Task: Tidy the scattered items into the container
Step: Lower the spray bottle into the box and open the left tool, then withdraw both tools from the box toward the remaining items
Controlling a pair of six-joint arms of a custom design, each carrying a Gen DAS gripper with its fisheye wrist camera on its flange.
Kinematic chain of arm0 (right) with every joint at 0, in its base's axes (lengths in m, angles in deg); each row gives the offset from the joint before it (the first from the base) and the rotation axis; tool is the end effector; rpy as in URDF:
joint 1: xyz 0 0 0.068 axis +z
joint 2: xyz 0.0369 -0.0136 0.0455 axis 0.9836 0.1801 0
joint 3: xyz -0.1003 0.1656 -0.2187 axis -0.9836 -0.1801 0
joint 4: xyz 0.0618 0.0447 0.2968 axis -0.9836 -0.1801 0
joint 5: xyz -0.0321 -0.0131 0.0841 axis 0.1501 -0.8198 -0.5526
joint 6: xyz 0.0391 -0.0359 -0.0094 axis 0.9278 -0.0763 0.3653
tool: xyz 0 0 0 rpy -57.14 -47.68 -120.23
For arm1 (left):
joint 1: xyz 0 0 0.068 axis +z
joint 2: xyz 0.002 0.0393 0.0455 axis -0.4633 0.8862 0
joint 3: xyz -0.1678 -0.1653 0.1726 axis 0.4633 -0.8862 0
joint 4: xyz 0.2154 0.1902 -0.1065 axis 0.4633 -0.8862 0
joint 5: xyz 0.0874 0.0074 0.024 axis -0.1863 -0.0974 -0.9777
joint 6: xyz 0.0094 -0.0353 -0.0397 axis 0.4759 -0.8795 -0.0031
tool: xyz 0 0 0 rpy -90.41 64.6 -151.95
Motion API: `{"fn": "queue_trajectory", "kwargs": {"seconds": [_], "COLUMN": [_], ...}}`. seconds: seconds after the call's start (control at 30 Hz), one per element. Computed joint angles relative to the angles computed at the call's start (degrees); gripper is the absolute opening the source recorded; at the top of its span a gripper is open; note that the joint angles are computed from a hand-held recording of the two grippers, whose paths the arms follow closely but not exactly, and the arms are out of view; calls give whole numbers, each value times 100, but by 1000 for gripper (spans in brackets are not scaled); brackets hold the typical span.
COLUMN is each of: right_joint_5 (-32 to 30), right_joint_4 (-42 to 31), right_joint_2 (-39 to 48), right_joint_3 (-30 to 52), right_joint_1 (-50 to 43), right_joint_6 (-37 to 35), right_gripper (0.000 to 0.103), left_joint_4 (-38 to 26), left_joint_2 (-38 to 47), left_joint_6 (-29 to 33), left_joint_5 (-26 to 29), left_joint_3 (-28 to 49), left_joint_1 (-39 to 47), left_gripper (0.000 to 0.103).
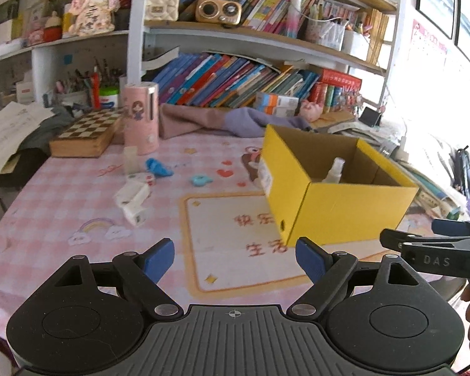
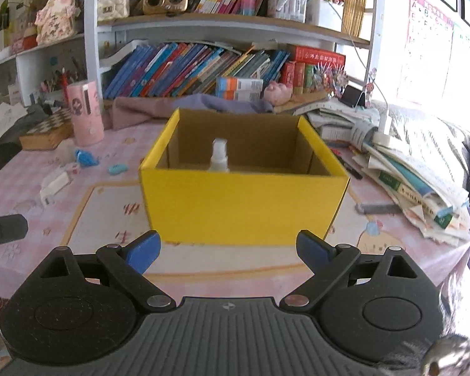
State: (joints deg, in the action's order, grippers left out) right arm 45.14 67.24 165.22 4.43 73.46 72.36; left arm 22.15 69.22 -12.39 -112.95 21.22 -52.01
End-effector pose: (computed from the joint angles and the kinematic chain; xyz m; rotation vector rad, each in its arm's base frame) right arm 0.3530 -0.0266 0.0368 -0.3775 2.1487 0.1402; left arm 0.2727 -0.1080 0.0411 -0.2452 2.1553 -0.0337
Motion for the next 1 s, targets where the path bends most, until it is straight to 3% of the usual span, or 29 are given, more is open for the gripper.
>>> {"fn": "queue_trajectory", "kwargs": {"seconds": [1.0], "right_joint_5": [85], "right_joint_4": [-402], "right_joint_2": [-265], "right_joint_3": [-487], "right_joint_1": [1194], "right_joint_6": [-89], "right_gripper": [94], "left_joint_4": [333], "left_joint_2": [-724], "left_joint_6": [-65], "left_joint_5": [127], "left_joint_3": [-1257], "left_joint_1": [783], "left_gripper": [87]}}
